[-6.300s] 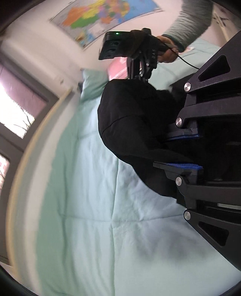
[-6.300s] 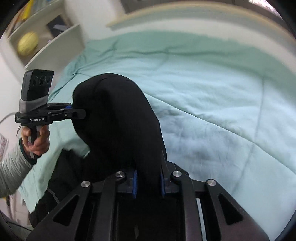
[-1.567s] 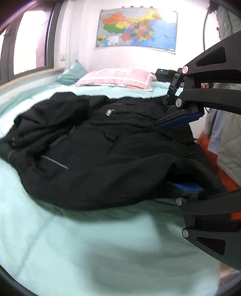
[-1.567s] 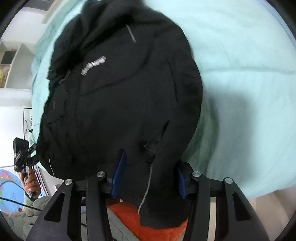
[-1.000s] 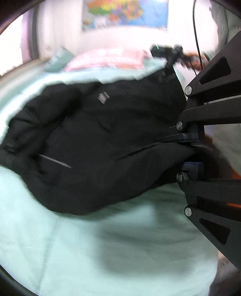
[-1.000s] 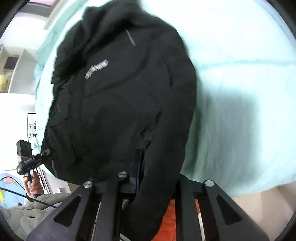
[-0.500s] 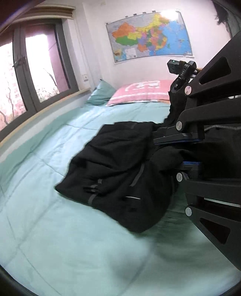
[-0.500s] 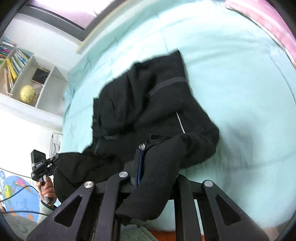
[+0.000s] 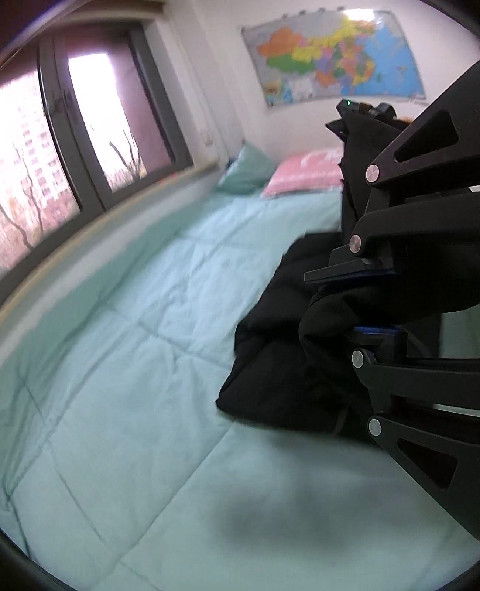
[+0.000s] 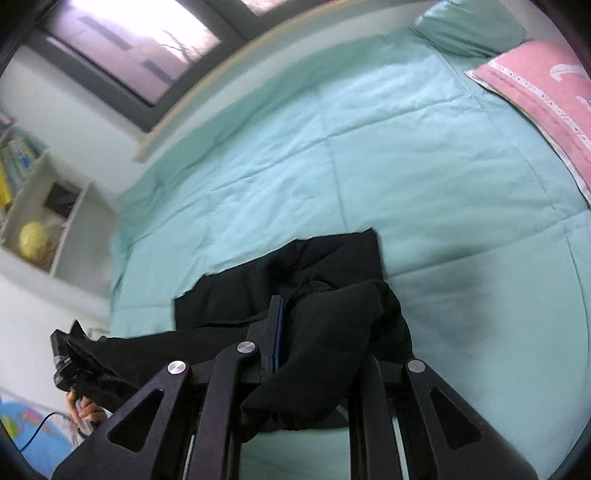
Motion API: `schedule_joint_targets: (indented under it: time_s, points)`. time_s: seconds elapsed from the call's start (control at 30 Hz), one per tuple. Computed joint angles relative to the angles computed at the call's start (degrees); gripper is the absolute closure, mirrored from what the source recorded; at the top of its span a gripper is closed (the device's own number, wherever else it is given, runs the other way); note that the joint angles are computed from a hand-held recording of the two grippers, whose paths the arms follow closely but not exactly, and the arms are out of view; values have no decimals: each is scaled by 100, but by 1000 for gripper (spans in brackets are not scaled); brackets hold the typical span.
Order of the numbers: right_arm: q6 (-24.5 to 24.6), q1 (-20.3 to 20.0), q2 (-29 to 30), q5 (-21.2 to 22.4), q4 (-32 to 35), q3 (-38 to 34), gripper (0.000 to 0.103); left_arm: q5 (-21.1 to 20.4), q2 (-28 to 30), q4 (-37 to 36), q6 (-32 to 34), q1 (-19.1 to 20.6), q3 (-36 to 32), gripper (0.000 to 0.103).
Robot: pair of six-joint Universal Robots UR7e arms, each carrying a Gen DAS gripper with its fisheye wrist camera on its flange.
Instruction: Fold large clothes
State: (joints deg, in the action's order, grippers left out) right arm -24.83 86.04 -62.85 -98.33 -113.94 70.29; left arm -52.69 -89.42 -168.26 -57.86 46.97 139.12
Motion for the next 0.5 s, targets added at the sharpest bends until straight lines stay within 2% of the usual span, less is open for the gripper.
schedule_joint_targets:
  time_s: [0.13, 0.2, 0.33, 0.5]
  points:
    - [324, -12, 842, -505, 1, -538, 86, -722, 853, -342, 350, 1144, -510, 83]
    - [499, -52, 1243, -741, 43, -764, 86, -994, 1251, -416, 533, 1560, -702, 83]
    - [611, -136, 1699, -1057, 12, -888, 86, -1375, 1834, -669, 740, 2065, -912, 82]
    - [667, -146, 1791, -1121, 172, -981, 85, -1642, 1896, -940, 884, 2216, -857, 82]
